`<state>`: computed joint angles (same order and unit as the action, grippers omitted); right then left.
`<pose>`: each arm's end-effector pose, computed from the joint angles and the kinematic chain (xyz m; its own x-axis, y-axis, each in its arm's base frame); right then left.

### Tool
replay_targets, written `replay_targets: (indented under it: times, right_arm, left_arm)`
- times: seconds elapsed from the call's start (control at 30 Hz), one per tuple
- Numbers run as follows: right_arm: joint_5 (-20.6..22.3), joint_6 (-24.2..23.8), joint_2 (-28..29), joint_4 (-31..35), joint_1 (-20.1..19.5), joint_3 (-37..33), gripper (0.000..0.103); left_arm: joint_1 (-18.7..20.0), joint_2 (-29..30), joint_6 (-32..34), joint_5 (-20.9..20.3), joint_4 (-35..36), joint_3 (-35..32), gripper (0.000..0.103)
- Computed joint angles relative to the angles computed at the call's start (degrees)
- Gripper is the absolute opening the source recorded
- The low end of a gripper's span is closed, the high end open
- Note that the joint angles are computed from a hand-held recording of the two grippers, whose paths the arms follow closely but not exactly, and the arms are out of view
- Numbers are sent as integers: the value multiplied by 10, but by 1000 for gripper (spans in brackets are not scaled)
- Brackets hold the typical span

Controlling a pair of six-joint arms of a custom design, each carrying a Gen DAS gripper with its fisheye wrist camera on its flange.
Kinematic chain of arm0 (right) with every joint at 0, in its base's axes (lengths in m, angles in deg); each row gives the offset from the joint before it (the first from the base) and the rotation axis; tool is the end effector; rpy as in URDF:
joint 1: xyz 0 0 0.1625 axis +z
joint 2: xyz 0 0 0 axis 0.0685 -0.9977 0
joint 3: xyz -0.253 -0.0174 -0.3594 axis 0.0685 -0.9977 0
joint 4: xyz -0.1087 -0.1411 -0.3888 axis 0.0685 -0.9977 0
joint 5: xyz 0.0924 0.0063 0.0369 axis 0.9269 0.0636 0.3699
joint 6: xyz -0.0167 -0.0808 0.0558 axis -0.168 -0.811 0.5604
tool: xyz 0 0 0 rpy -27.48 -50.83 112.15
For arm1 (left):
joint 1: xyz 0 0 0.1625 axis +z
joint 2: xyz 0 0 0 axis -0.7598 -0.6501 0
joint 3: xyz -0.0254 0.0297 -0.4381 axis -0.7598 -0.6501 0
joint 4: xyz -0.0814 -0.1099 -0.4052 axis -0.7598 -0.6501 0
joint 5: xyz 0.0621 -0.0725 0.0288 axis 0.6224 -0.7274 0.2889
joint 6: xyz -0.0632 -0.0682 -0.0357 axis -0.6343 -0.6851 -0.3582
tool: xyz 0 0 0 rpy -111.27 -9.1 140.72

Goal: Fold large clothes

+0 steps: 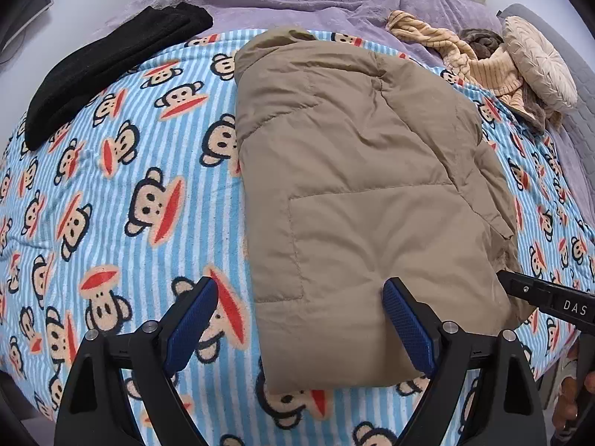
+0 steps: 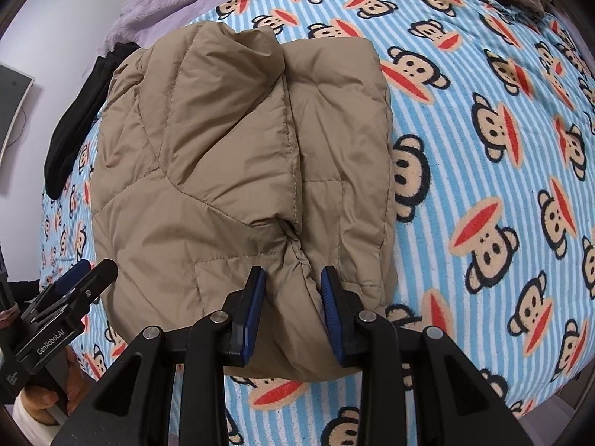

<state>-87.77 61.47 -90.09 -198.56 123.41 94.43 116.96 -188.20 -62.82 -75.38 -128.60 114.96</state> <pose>0.3856 -0.3794 -0.0740 -0.8394 0.3349 0.4282 0.1604 0.9052 -0.3936 0.0310 -0.4288 0.3735 -0.7659 0.2491 -0.5928 0.3731 0.9230 -0.0942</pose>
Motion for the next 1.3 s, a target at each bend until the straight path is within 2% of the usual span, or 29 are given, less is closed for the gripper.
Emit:
replay_targets:
  times: [0.23,0.4,0.5,0.53,0.67,0.8,0.93,1.0,1.07,1.3]
  right_arm:
    - [6,1,-22,17,17,3,40]
    - [10,-4,-45,26,31,8,41]
    - [0,-1,-57,34,46,5,53]
    - [-4,-3,-63,38,52,5,55]
    - [-28,-2,-77,65,71,-6,62]
    - [-48,2,-87,84,84,-17,66]
    - [-85,17,-92,132,102,-36,81]
    - [-101,22,-93,147,110,-42,82]
    - [-120,29,-92,169,118,-52,88]
    - [-171,47,-86,221,137,-78,90]
  left_arm:
    - [-38,-47,-62,34,68,2,91]
    - [-80,-79,-110,49,122,-6,91]
    - [-106,-93,-131,58,140,-12,91]
    - [-116,-97,-140,62,148,-15,101]
    - [-146,-105,-165,74,171,-30,103]
    - [-172,-108,-193,90,202,-43,103]
    - [-192,-109,-219,113,232,-53,103]
    - [-199,-112,-228,121,239,-55,103]
    - [-204,-116,-226,120,236,-57,103]
    - [-215,-122,-234,118,241,-65,103]
